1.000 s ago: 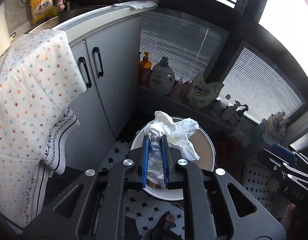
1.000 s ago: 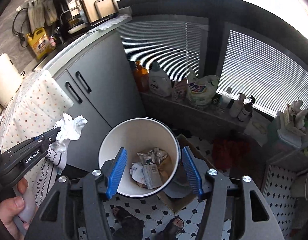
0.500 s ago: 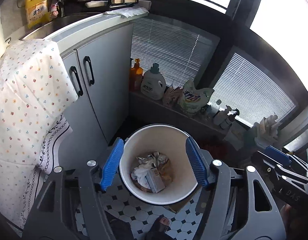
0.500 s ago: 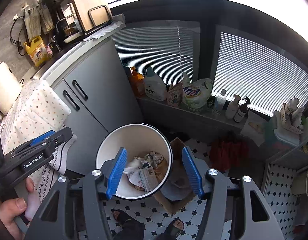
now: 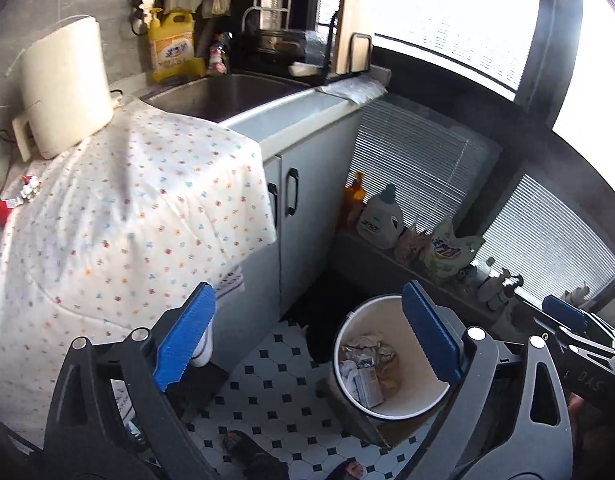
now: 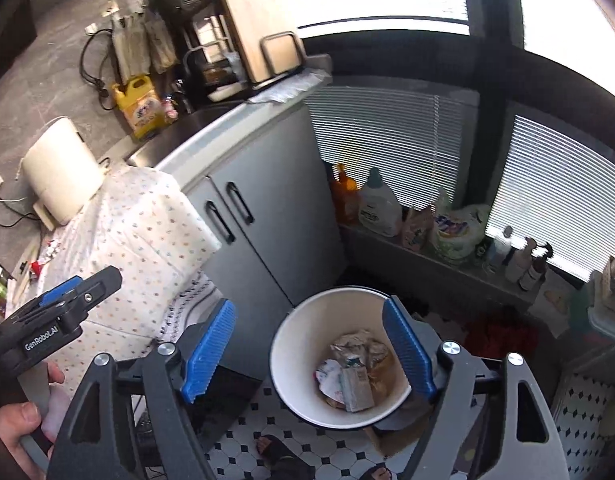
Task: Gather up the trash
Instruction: 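Raise both open tools from the bin back over the cloth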
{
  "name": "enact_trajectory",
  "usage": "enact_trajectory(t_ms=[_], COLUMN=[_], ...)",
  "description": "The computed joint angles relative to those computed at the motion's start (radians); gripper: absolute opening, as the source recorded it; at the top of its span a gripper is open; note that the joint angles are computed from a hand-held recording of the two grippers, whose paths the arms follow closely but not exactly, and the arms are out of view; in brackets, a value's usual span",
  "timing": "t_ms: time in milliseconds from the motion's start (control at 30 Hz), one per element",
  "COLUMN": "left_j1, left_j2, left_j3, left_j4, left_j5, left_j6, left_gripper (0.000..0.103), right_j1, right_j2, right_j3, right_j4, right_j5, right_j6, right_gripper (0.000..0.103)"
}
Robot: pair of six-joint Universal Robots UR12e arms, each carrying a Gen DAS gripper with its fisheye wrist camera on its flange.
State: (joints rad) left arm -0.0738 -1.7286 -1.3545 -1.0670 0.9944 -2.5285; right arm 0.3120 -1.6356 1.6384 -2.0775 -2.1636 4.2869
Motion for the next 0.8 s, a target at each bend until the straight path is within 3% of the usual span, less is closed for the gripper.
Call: enact_trajectory(t_ms=[267, 433, 800], left_j1=[0.056, 0.092, 0.152], left_j2=[-0.016, -0.026, -0.039], left_j3=[0.059, 0.096, 0.117], left_j4=[0.101, 0.15, 0.2], left_j5=[0.051, 0.074, 0.142], left_j6=[-0.111, -0.156, -0.242], left_gripper=[0.097, 0.097, 0.097], right_j1=[0.008, 0.009, 0.016], right_j2=[0.073, 0.129, 0.249], right_j3=[-0.09, -0.151, -0.296], right_j4=[-0.135, -0.227, -0.29], right_j5=[0.02, 0.06, 0.167], right_j6=[-0.157, -0.256, -0.409], right_gripper=[0.09, 0.092, 0.092])
